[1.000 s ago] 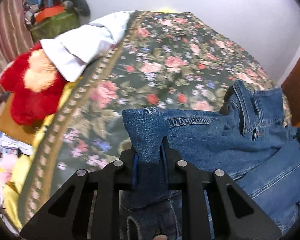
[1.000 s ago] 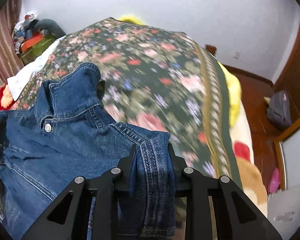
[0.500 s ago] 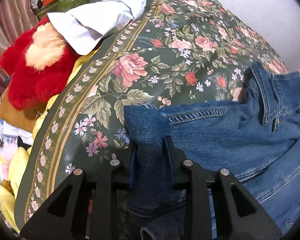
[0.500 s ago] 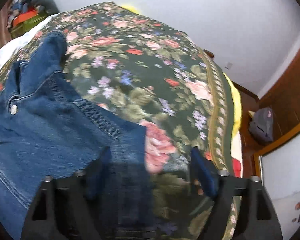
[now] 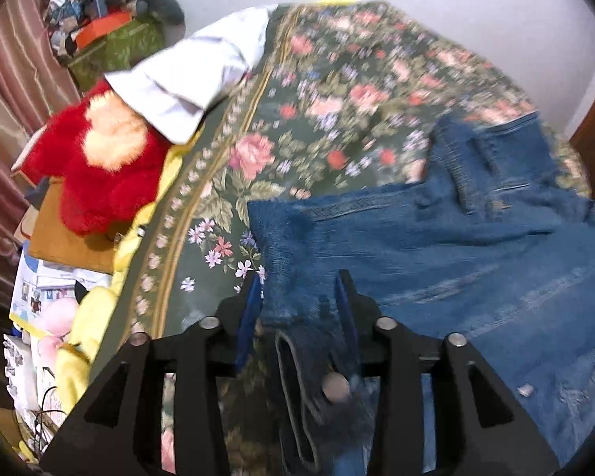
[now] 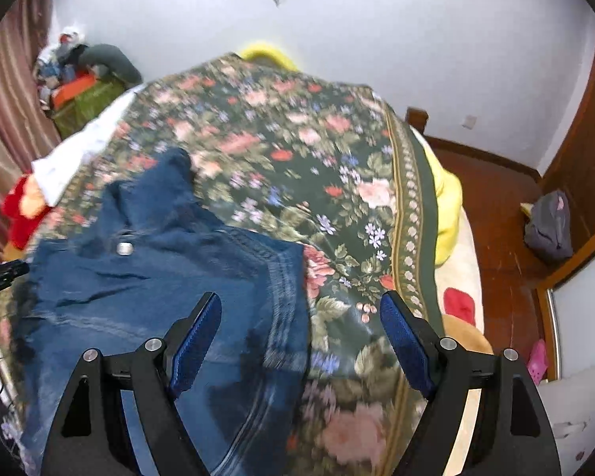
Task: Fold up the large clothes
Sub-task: 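Release the folded edge with the left gripper and lift away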
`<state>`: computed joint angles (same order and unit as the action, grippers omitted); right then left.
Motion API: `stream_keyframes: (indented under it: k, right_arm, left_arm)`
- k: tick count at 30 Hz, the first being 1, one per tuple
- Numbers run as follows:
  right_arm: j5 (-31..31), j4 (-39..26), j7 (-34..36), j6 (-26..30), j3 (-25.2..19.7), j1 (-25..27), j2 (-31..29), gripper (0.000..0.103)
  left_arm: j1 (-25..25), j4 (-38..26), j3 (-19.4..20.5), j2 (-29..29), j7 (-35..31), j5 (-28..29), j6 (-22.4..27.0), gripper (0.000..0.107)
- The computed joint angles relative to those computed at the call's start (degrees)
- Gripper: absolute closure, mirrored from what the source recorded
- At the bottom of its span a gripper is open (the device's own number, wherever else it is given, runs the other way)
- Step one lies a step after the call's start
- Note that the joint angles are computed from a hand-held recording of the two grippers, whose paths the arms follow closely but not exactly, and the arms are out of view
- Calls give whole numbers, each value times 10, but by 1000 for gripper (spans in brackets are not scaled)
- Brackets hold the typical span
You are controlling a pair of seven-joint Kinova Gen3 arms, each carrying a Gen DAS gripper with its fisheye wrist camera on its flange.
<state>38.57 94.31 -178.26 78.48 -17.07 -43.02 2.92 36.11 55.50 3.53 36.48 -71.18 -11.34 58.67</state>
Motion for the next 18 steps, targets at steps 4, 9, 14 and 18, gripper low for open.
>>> stream_keyframes:
  k: [4,9,14,18]
  right_arm:
    - [7,-31,-22,41,-31,-34,-17,20]
    - [42,-73,-83,124,-74,-98,-7,5]
    - [44,-90,-137,158,-88,-162,5,4]
    - [22,-71,-199,144,-94,-196,4,4]
  left_arm:
    - [-1,73,12,-73,-5,4,-47,49]
    - [-9,136,31,-138,-5,16,-74,39]
    - [-39,220,55,-208,-7,55,-105,30]
    - [-64,281,67,-249,-11,86,-120,27]
